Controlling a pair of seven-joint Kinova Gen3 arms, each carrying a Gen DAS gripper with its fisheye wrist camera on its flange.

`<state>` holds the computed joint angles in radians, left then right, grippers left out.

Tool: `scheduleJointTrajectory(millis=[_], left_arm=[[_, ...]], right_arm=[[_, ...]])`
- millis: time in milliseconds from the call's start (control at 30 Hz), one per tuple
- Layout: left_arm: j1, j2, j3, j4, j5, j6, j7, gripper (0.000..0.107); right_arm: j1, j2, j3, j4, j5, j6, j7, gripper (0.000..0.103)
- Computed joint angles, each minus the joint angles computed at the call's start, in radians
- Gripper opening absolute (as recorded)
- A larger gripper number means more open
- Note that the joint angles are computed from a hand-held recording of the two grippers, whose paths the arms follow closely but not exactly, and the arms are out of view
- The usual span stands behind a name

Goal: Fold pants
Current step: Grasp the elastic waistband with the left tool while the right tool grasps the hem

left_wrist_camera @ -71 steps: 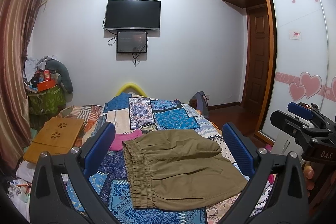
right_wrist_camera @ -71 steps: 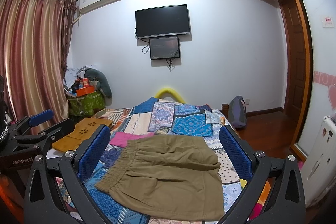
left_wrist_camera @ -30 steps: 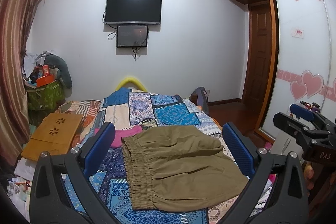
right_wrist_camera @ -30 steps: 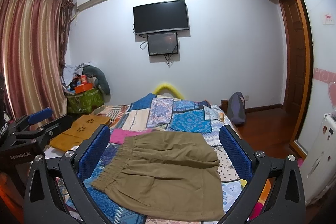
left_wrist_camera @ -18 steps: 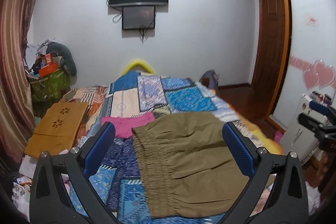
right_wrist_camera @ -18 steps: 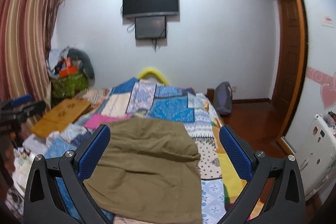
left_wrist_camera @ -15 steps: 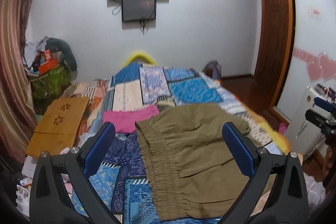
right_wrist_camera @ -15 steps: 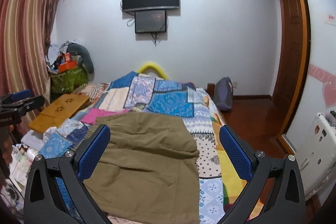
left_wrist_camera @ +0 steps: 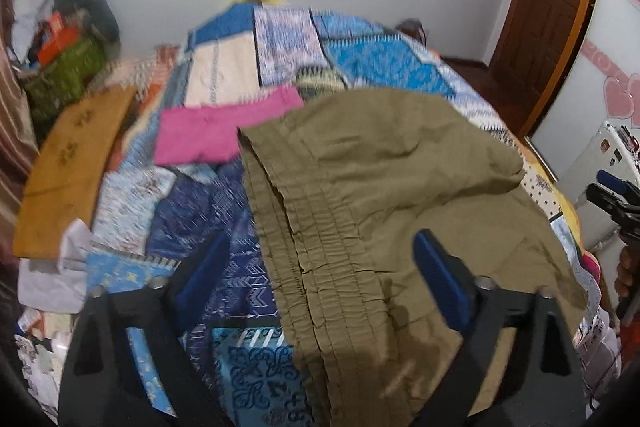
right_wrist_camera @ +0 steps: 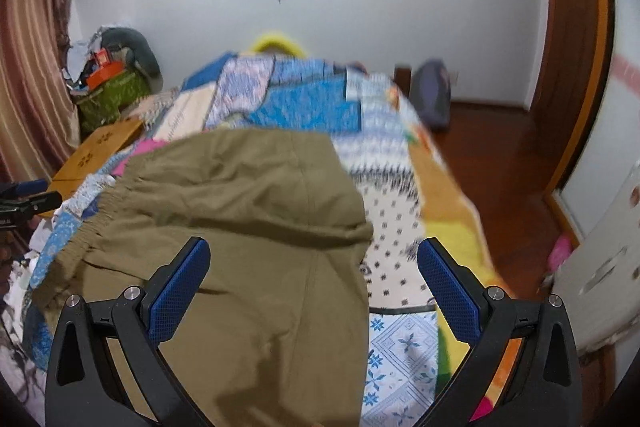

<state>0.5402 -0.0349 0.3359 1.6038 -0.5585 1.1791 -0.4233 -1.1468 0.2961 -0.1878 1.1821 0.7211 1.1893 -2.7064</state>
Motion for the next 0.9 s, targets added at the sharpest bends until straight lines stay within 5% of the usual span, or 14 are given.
scheduleJointTrajectory(millis=[100, 333, 500, 633, 733, 900], left_arm=[[-0.030, 0.015, -0.040, 0.015, 0.089, -0.055, -0.079, 0.076], [-0.097, 0.043, -0.099, 0.049, 0.287, -0.169, -0.249, 0.056], [-0.091, 0.055, -0.093, 0.049, 0.253, -0.171, -0.254, 0.050], [-0.056, 0.088, -0.082, 0.015, 0.175, -0.113, -0.233, 0.047], [-0.021, 0.112, -0.087, -0.012, 0.108, -0.058, -0.214, 0.045], [-0.055, 0.101, -0.123, 0.005, 0.184, -0.101, -0.261, 0.045]], right_arm=[[0.039, 0.030, 0.004, -0.016, -0.055, 0.019, 0.067, 0.100], [0.130, 0.110, 0.021, -0.081, -0.227, 0.020, 0.243, 0.072], [0.158, 0.174, 0.041, -0.133, -0.330, 0.046, 0.336, 0.041], [0.126, 0.168, 0.065, -0.120, -0.311, 0.038, 0.343, 0.012], [0.092, 0.171, 0.079, -0.128, -0.277, 0.063, 0.333, 0.009], [0.091, 0.159, 0.078, -0.106, -0.281, 0.053, 0.286, 0.008]])
